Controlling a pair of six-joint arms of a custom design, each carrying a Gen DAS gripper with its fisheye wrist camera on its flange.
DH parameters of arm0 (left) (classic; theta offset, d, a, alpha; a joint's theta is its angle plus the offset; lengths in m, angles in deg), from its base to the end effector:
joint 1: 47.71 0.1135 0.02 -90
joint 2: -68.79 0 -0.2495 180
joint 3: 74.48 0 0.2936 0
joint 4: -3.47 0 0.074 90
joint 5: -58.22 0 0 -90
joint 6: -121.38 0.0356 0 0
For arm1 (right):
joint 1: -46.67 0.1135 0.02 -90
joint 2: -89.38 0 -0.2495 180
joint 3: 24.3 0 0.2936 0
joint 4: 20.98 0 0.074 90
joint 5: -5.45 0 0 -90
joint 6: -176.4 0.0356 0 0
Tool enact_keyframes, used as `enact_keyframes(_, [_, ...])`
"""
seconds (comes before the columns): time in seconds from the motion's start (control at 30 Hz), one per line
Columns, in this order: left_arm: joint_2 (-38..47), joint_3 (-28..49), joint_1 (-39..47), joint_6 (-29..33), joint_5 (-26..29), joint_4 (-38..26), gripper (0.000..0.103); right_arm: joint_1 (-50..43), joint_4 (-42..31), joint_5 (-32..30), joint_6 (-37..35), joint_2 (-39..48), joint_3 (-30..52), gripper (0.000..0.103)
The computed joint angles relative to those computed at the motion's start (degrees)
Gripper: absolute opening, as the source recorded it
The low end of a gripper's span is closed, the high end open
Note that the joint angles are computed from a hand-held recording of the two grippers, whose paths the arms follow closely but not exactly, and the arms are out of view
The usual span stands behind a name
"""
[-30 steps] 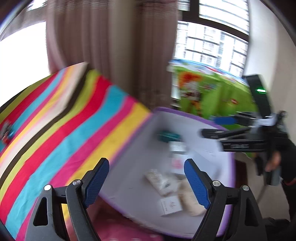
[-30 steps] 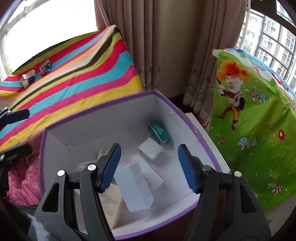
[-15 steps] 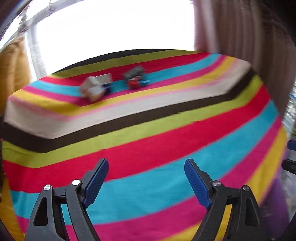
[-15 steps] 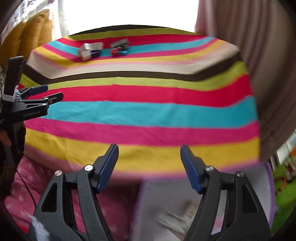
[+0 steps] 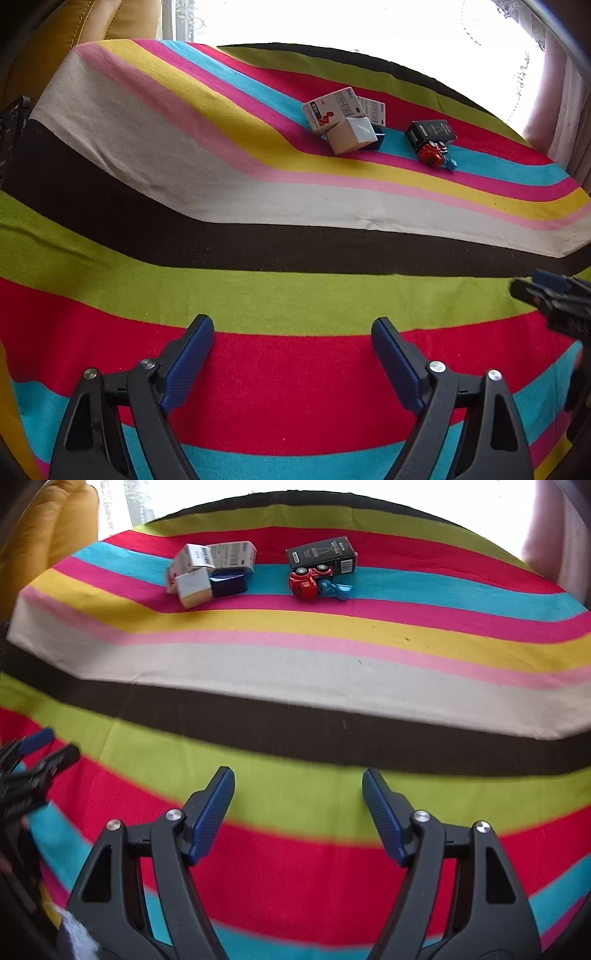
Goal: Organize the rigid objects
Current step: 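Move both tools back over the striped bed toward the remaining objects, then grasp the red toy car with the right tool while the left tool grasps a small white box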
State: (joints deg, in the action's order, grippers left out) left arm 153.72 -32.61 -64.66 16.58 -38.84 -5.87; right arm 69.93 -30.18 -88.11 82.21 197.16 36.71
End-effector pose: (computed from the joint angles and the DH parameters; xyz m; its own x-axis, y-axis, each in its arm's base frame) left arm 0.2683 -0.0772 0.0749 -0.7883 -0.0248 -0.6148 0.0168 0.9980 -0.0617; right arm 0.3286 0.1436 0.0464 -0.7282 -0.3924 -0.5619 -0.4806 0.8769 0.0104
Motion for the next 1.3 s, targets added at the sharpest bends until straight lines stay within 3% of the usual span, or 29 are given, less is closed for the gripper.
enact_keyframes(0.13, [1.5, 2.0, -2.9, -0.7, -5.1, -3.2, 0.103, 0.3, -2.1, 0.6, 0.7, 9.4, 12.3, 0.082])
enact_keyframes(0.3, [1.3, 1.7, -1.4, -0.5, -3.1, -3.1, 0.103, 0.4, -8.2, 2.1, 1.5, 22.3, 31.6, 0.092])
enact_keyframes(0.57, [2.2, 2.2, -1.6, -0.6, -3.1, -2.7, 0.103, 0.3, -24.1, 3.4, 1.7, 44.4, 69.5, 0.094])
enact_keyframes(0.67, [2.2, 2.1, -1.8, -0.8, -3.2, -2.7, 0.103, 0.3, -26.9, 2.7, 0.7, 49.0, 77.4, 0.096])
enact_keyframes(0.7, [2.2, 2.1, -1.8, -0.8, -3.1, -2.8, 0.103, 0.4, -25.7, 1.6, -0.9, 48.1, 75.8, 0.090])
enact_keyframes(0.73, [2.3, 2.3, -1.7, -0.5, -2.9, -2.9, 0.103, 0.4, -23.3, 0.7, -2.0, 46.3, 72.5, 0.067])
enact_keyframes(0.77, [2.6, 2.7, -1.5, -0.2, -2.7, -3.2, 0.103, 0.5, -21.9, 0.1, -3.2, 43.8, 68.7, 0.060])
enact_keyframes(0.87, [4.1, 5.4, -1.0, 1.1, -1.3, -6.2, 0.103, 0.4, -18.8, -3.1, -6.1, 35.3, 55.1, 0.059])
enact_keyframes(1.07, [15.3, 19.0, 0.1, 2.0, 0.8, -10.3, 0.103, -0.9, -7.5, -4.6, -11.1, 17.1, 24.4, 0.059])
enact_keyframes(1.13, [21.4, 26.1, -0.4, -0.5, -1.4, -11.2, 0.103, -1.7, -4.7, -5.5, -11.3, 12.5, 17.0, 0.059])
enact_keyframes(1.23, [30.6, 38.9, -0.8, -3.0, -0.2, -14.0, 0.103, -2.7, -1.3, -6.8, -11.5, 7.6, 9.0, 0.059])
enact_keyframes(1.3, [37.0, 48.2, -1.3, -4.5, -0.6, -16.6, 0.103, -3.6, 0.1, -7.3, -12.1, 7.2, 7.6, 0.060])
